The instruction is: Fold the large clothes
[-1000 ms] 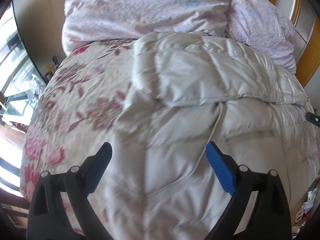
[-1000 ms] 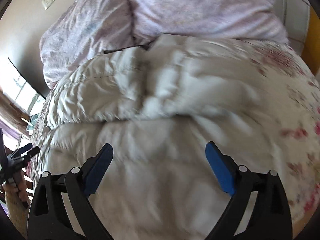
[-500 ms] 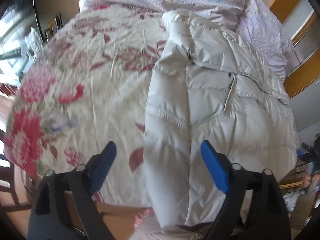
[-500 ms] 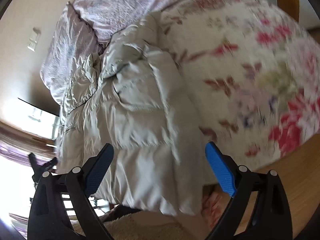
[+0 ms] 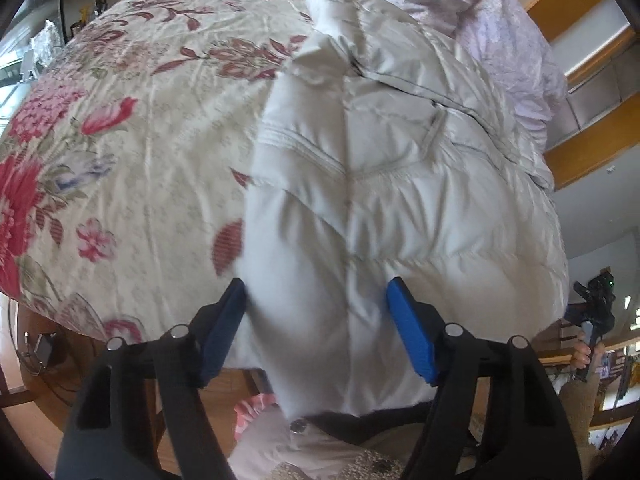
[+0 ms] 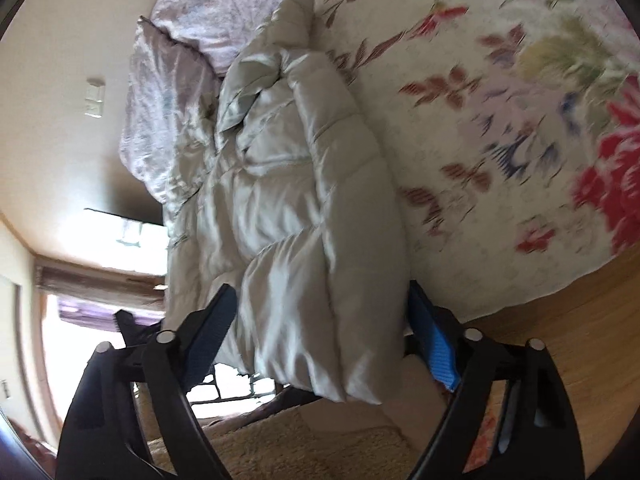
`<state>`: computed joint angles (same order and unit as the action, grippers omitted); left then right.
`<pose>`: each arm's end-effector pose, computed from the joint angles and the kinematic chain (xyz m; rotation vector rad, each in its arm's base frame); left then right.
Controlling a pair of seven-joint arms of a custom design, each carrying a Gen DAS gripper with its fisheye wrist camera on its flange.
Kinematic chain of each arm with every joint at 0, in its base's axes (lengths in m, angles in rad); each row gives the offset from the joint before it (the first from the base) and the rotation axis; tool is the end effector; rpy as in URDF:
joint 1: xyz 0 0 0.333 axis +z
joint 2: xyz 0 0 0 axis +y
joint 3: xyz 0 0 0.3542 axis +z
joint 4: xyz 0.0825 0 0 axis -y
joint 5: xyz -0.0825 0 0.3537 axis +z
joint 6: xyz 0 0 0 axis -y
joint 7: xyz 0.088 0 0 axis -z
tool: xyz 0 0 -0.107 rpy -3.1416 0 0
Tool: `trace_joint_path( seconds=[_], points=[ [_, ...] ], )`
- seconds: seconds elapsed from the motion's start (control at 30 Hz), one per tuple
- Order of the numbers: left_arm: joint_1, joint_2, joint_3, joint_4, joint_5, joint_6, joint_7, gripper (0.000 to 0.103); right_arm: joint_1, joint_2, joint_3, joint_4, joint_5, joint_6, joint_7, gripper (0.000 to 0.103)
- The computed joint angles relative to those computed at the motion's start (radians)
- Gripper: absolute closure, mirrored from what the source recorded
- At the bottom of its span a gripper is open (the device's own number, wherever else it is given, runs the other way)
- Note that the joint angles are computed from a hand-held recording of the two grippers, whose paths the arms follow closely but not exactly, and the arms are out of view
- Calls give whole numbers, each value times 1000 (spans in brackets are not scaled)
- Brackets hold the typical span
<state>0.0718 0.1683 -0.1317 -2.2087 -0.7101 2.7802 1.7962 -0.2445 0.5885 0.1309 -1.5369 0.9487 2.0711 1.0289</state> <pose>0.5609 -0.0021 0.3990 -2.4481 1.7286 -0.8374 0.7014 -0.0564 0.3781 -1.5506 1.7209 0.5439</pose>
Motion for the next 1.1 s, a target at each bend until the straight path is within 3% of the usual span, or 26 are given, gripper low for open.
trace_joint_path(
  seconds=[0.1,0.17,0.3,0.47,0.53,0.6,0.77,1.0,1.1],
  points=[
    [-4,-11,-13,-18,-35,18,29,37,-25,6,20,-13,53,-39,-37,24],
    [8,-18,-29,-24,-119,6,86,44,-36,14,28,-17,94,-63,-54,27],
    [6,-28,-26,-38,-220,7,146,49,-44,20,29,-39,163,-93,-93,36],
    [-9,-40,-17,-51,-242,1,162,49,-33,27,15,-47,201,-99,-97,51],
    [-17,-40,-12,-54,-227,7,147,55,-23,22,8,-50,193,-87,-94,62],
    [-24,-43,-6,-55,-198,15,116,69,-17,15,3,-55,189,-71,-101,69],
    [-40,-56,1,-51,-121,61,49,83,17,-26,-5,-76,176,22,-122,81],
    [-50,-83,1,-21,-57,191,8,87,63,-70,2,-67,179,197,-175,86],
    [-67,-75,17,13,51,257,-74,87,80,-69,15,-32,193,275,-194,86]
  ],
)
